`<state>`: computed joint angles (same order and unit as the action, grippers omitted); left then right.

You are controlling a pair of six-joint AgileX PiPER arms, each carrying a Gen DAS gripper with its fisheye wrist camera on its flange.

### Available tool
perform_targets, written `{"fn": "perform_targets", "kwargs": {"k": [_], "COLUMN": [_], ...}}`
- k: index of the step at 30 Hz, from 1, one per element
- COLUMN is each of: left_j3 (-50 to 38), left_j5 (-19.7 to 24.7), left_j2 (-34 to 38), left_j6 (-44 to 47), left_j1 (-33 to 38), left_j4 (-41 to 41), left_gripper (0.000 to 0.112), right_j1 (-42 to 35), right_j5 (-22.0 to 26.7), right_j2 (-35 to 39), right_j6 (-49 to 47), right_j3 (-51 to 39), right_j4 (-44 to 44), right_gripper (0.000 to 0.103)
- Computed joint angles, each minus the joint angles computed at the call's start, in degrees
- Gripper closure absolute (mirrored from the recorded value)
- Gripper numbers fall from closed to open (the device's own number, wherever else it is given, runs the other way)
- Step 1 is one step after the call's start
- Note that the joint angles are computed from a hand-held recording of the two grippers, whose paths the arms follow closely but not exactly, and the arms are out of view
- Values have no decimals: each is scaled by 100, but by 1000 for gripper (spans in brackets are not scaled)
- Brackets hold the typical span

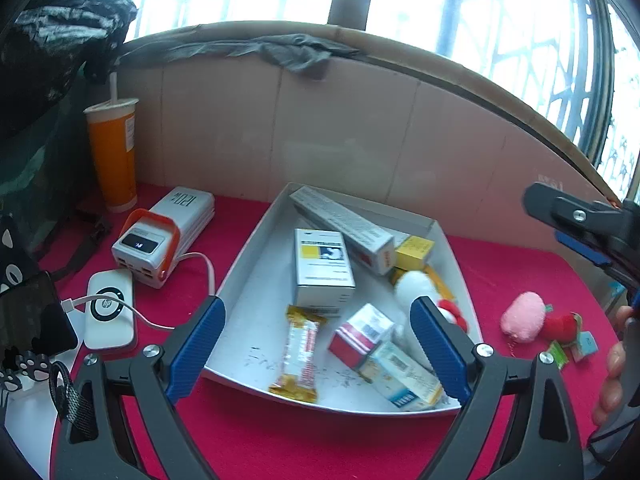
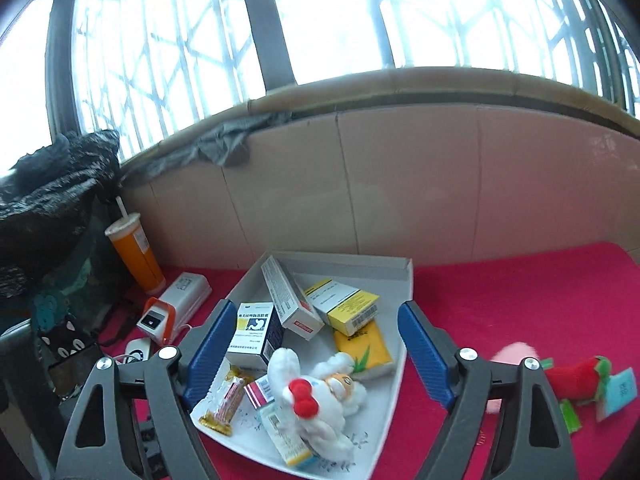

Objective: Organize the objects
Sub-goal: 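Move both open tools back toward the remaining items, then bring the left tool over the green snack bar while the right tool approaches the teal tissue pack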

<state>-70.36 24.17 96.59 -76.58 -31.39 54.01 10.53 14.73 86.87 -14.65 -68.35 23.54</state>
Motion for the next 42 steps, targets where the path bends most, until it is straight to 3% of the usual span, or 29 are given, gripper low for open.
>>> {"fn": "perform_targets", "kwargs": {"k": [2,5,7,19,31,36,42], "left_j3": [-18,-33,-73,-782,-1859,-2662,-4021], "left_j5": [100,238,300,657,917,1230,1621], "left_j2": [-29,-61,-66,361,1244,1839,2728], "left_j6": [20,-8,38,1048,2628,3810,5186], "left_j1": [-142,-361,-510,-1325,-1982,-2170,-2148], "left_j4": [35,147,131,-499,-1588,-2325,-3572], "left_gripper": [19,19,19,18,17,17,17], "right_j1": [-121,-573,-1019,-3704,-5810,-6236,-6227], "right_j5": [-150,-72,103,1221,2058,2136,1979], "right_j2": [-282,-628,-831,-1577,-1162,-706,-70], "right_j6": [-104,-915,-1561,-3927,-5112,-5324,-5333], "right_j3": [309,664,857,1658,1833,1688,1454], "right_j4": [27,891,1633,4075,4771,4712,4248], "right_gripper": [9,8,7,2,0,0,0]}}
